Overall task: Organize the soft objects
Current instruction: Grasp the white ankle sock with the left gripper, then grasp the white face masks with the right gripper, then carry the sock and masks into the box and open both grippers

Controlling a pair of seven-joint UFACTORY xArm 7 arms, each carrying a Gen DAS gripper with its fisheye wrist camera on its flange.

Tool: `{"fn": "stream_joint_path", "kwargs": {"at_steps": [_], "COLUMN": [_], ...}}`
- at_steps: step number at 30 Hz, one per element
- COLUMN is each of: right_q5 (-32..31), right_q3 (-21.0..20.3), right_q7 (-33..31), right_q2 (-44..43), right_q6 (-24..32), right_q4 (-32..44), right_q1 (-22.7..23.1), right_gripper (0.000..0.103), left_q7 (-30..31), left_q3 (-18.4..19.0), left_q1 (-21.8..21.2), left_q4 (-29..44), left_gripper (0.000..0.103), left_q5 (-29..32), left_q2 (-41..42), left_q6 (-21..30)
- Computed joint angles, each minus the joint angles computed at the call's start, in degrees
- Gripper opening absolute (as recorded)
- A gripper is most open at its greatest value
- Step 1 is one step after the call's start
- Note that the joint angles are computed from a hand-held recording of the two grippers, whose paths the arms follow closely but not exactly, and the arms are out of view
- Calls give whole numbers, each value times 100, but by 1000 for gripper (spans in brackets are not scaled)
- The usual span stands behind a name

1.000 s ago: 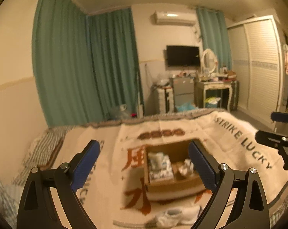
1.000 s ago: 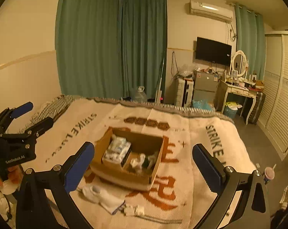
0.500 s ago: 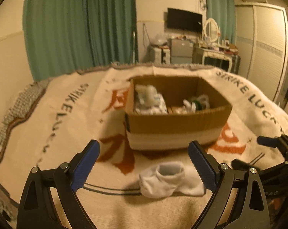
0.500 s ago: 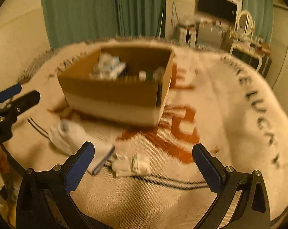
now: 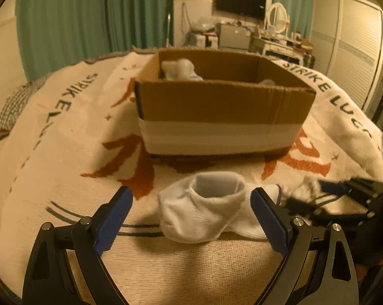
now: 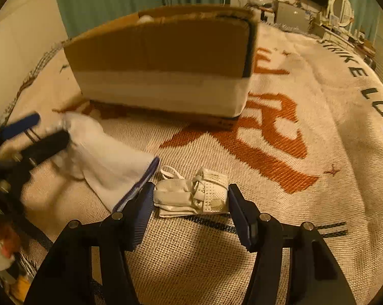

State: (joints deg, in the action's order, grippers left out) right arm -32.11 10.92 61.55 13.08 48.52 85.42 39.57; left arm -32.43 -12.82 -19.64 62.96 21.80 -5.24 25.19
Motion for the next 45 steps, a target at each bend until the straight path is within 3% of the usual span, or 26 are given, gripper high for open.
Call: {"fn": "stream_joint_path", "kwargs": {"at_steps": [6, 11, 14, 17, 21, 25, 37, 45], "right_q5": [-50, -29, -34, -113, -261, -501, -1223, -1900], "right_q3": [18, 68, 76, 63, 68, 100, 448, 518], "right_q7": [441, 492, 490, 566, 713, 978, 1334, 734], "right_q2": [-260, -335, -346, -293, -377, -507, -892, -727], "right_q6": [-334, -368, -386, -368, -347, -281, 419, 909], "right_q4": [-341, -440, -446, -385, -470, -535, -209, 886], "right_q1": [-144, -179, -212, -193, -168, -152, 21, 155], "right_gripper": [57, 57, 57, 57, 57, 57, 57, 57], "left_q7": [338, 103, 434, 894, 1049, 1327, 1165, 1328], "left_q3": [41, 169, 207, 210, 226, 213, -44, -129], "left_q1": [-130, -202, -213, -208, -221, -185, 22, 289], "left_q4": [112, 260, 268, 223, 76, -187, -385, 144], "left_gripper": [95, 96, 95, 83, 63, 55, 53, 53], "left_q5": [-284, -172, -564, -1075, -1089, -1448, -1047, -921], "left_q2": [366, 659, 771, 753, 538, 176, -929, -1060], "left_q6": [11, -209, -341, -435, -392, -334, -202, -131]}}
